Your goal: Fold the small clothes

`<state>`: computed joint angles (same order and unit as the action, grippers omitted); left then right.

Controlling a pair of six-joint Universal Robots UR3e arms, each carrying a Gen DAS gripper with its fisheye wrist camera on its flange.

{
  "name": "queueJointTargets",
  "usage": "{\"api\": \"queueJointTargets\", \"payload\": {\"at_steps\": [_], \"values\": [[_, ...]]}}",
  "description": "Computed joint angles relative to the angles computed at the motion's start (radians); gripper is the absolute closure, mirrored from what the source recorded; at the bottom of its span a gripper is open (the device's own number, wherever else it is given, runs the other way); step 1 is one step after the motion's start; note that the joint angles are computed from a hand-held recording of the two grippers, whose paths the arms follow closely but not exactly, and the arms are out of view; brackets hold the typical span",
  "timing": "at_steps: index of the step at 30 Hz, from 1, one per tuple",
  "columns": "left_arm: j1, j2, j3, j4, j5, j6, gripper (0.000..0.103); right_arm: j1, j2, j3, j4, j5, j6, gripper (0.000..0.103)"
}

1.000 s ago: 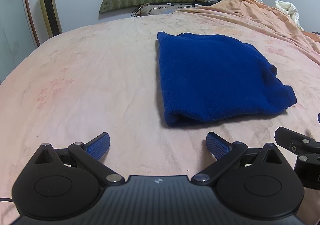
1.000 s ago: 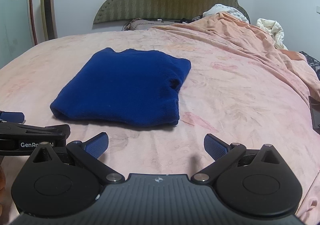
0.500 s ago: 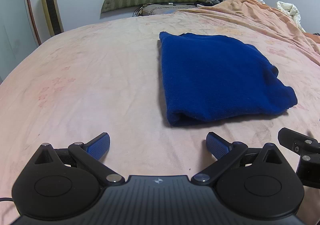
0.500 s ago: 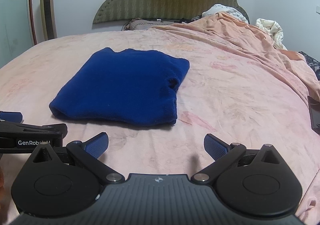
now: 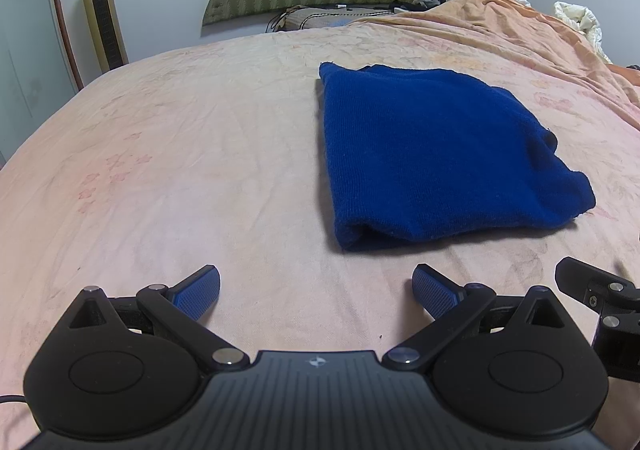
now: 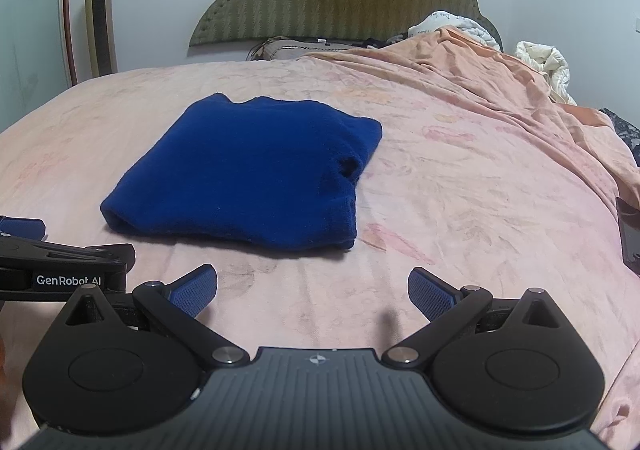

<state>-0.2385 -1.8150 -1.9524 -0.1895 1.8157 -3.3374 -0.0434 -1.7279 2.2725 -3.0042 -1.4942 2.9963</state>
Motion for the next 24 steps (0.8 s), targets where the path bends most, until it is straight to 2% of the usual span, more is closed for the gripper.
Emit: {"api": "queueJointTargets", "payload": {"at_steps": [24], "values": [[-0.01, 0.007, 0.003, -0.009, 0.01, 0.002, 0.0, 0.015, 0.008, -0.006, -0.004, -0.012, 0.007, 0.0]]}}
